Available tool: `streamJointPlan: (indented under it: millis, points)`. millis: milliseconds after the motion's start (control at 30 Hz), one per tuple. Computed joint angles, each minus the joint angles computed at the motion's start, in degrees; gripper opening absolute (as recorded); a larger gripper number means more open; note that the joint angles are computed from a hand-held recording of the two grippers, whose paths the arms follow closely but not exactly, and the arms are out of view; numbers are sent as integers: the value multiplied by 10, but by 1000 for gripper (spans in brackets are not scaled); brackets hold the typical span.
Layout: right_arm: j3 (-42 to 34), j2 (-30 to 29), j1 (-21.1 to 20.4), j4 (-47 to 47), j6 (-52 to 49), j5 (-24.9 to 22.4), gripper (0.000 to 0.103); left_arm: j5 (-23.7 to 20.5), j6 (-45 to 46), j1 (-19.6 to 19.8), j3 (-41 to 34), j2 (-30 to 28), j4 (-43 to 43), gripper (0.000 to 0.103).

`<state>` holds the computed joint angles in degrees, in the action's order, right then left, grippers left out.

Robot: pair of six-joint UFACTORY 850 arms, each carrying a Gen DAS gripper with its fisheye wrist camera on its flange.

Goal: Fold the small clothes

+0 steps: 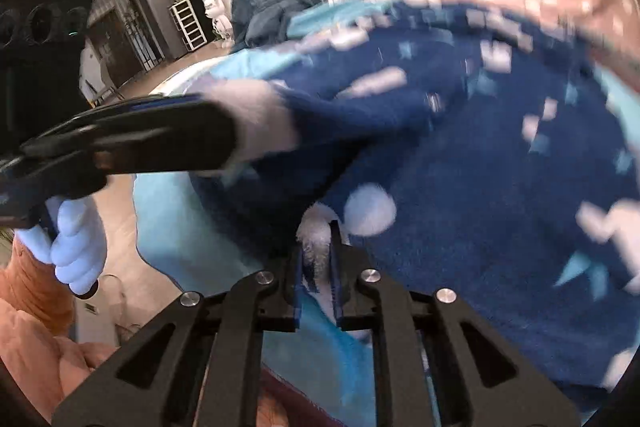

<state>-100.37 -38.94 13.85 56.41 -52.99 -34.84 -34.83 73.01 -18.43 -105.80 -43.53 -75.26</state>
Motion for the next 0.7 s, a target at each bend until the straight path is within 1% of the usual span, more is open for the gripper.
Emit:
streamJointPlan:
  millis: [33, 67, 100, 133, 167, 200, 233, 300, 333, 367, 400, 433, 467, 500, 533, 567, 600, 633, 700]
  points:
    - [10, 6, -8, 32, -22, -14, 18, -3, -7, -1, -2, -3, 11, 20]
    - [17, 12, -14, 49, -34, -26, 23, -8, -19, -3, -7, -8, 30, 21]
    - [24, 18, -20, 62, -43, -38, 28, -12, -34, -5, -12, -12, 52, 26]
    - [38, 30, -27, 69, -50, -37, 29, -17, -51, -7, -19, -19, 75, 31]
    - [48, 40, -30, 63, -46, -26, 30, -18, -71, -10, -25, -25, 104, 33]
    - [63, 54, -34, 53, -38, -9, 30, -15, -86, -14, -28, -28, 127, 37]
    - [83, 71, -41, 52, -31, 12, 30, -8, -91, -17, -24, -26, 141, 39]
    - [120, 101, -54, 88, -44, 41, 30, 2, -90, -17, -7, -16, 144, 41]
    - [144, 123, -66, 122, -54, 62, 32, 13, -91, -13, 6, -3, 136, 44]
    - [157, 133, -73, 146, -63, 73, 34, 33, -82, -11, 22, 10, 124, 47]
    - [163, 139, -81, 170, -67, 85, 38, 69, -61, -8, 46, 31, 98, 57]
    - [178, 150, -92, 207, -79, 97, 45, 104, -34, -4, 68, 49, 63, 68]
    - [185, 155, -100, 225, -80, 104, 48, 146, 4, 4, 93, 70, 7, 71]
    - [189, 157, -107, 233, -69, 111, 50, 171, 30, 13, 109, 83, -37, 71]
    - [191, 155, -115, 223, -35, 122, 50, 188, 31, 22, 119, 92, -56, 72]
    - [190, 152, -121, 204, 1, 126, 50, 216, 9, 34, 129, 99, -61, 72]
    - [191, 149, -126, 196, 28, 126, 50, 236, -35, 43, 136, 103, -42, 72]
    - [195, 146, -134, 210, 36, 114, 50, 239, -69, 52, 140, 104, -25, 72]
    - [201, 139, -145, 237, 41, 82, 50, 226, -136, 74, 147, 100, -1, 72]
